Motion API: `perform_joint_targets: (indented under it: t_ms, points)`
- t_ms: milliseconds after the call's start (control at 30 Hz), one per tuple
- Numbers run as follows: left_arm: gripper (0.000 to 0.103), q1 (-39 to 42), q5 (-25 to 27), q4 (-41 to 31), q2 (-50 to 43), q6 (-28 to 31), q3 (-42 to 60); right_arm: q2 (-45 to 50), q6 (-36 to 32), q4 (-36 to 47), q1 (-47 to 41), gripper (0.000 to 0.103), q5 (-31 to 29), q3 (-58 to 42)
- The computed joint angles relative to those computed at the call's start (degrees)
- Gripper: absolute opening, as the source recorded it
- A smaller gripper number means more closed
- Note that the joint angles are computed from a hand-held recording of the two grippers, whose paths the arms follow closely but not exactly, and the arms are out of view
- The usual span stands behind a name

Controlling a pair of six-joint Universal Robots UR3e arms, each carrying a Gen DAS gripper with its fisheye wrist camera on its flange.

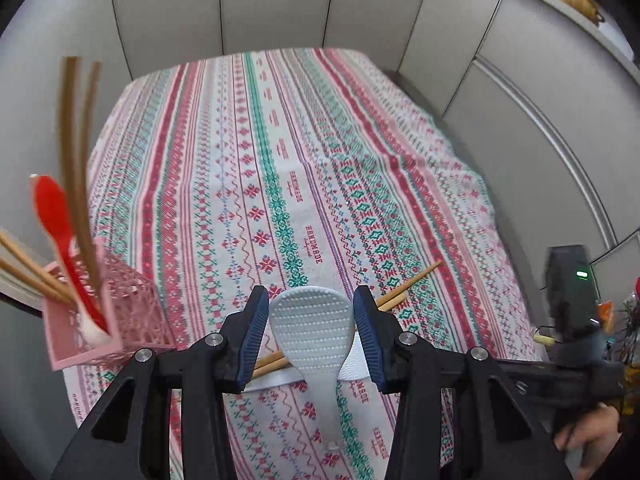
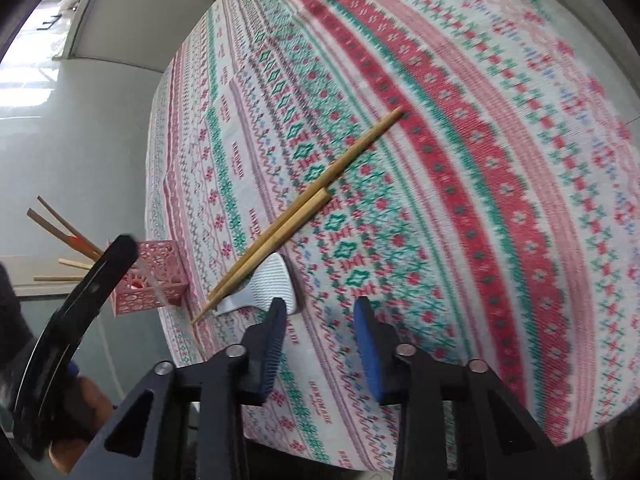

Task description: Organize utensils

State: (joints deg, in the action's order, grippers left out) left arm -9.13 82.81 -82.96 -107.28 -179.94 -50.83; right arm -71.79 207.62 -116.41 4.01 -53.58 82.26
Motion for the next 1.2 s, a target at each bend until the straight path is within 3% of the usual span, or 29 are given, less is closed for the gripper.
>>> perform_joint_targets:
  t_ms: [233,400,833,1200]
  points:
    - [0.046,4.68,-4.27,3.08,11.34,4.15,-9.83,4.17,8.38,-13.6,0.87,0.022,5.71,4.89]
    - [0.046,8.98,-7.19,3.32,16.21,6.14,-13.36,7.95,12.67,-19.9,2.89,0.012,4.83,3.08]
    - [0.046,24.69,-19.62,4.23,26.42,8.16,-16.58,6.43,7.88,-8.29,11.53,0.004,-8.79,-15.33]
    - [0.046,36.84,-27.23,3.9,31.51,8.96,-18.17,-3.2,2.68,-3.75,14.98,0.004,-17.73,-18.87]
